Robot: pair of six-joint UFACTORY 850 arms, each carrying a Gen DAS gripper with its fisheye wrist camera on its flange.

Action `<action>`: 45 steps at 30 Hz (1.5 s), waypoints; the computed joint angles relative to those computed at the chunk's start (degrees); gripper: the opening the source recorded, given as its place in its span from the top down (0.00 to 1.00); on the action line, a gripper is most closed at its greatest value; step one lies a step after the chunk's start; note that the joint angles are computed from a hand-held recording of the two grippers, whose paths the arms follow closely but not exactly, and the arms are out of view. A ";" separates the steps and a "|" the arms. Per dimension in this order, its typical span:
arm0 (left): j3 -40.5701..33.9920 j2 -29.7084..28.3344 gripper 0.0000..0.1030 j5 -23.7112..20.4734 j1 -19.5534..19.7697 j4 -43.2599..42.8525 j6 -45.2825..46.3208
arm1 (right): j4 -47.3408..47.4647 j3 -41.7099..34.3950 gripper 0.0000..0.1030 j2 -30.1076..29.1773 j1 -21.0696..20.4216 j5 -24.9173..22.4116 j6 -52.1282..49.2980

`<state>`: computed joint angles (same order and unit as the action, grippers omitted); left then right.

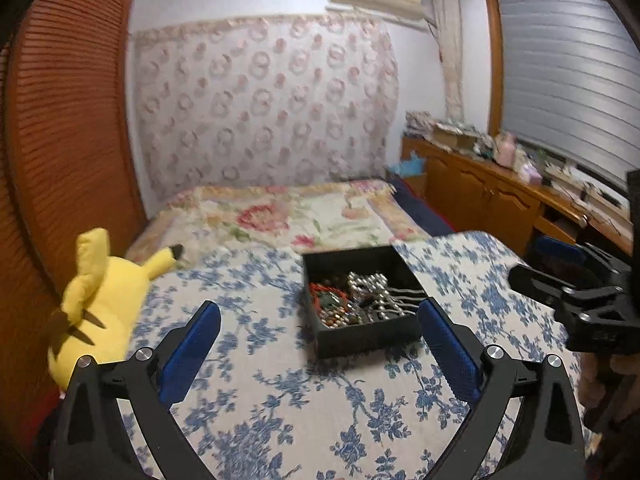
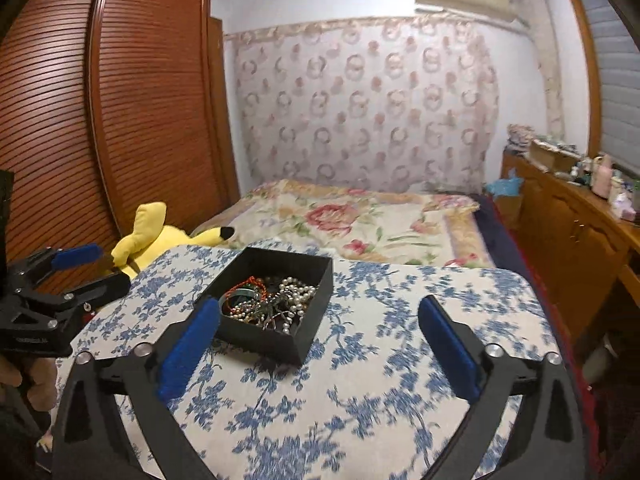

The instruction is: Organize jewelry

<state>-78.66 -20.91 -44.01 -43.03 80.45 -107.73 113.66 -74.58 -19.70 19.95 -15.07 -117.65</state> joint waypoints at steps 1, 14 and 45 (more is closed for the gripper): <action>0.43 0.41 0.08 -1.21 -0.59 0.22 -0.74 | 2.16 0.95 0.03 0.90 0.00 0.19 -2.08; 3.97 2.89 0.08 -6.28 -4.12 -2.33 -3.09 | 30.31 11.74 0.02 10.18 0.76 -0.72 -27.50; 4.54 3.33 0.08 -6.90 -5.21 -0.55 -4.51 | 36.27 12.50 0.03 9.80 1.25 -0.11 -32.10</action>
<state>-74.13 -17.58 -50.91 -48.24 79.91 -112.24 149.93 -62.07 -9.91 21.20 -15.18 -149.75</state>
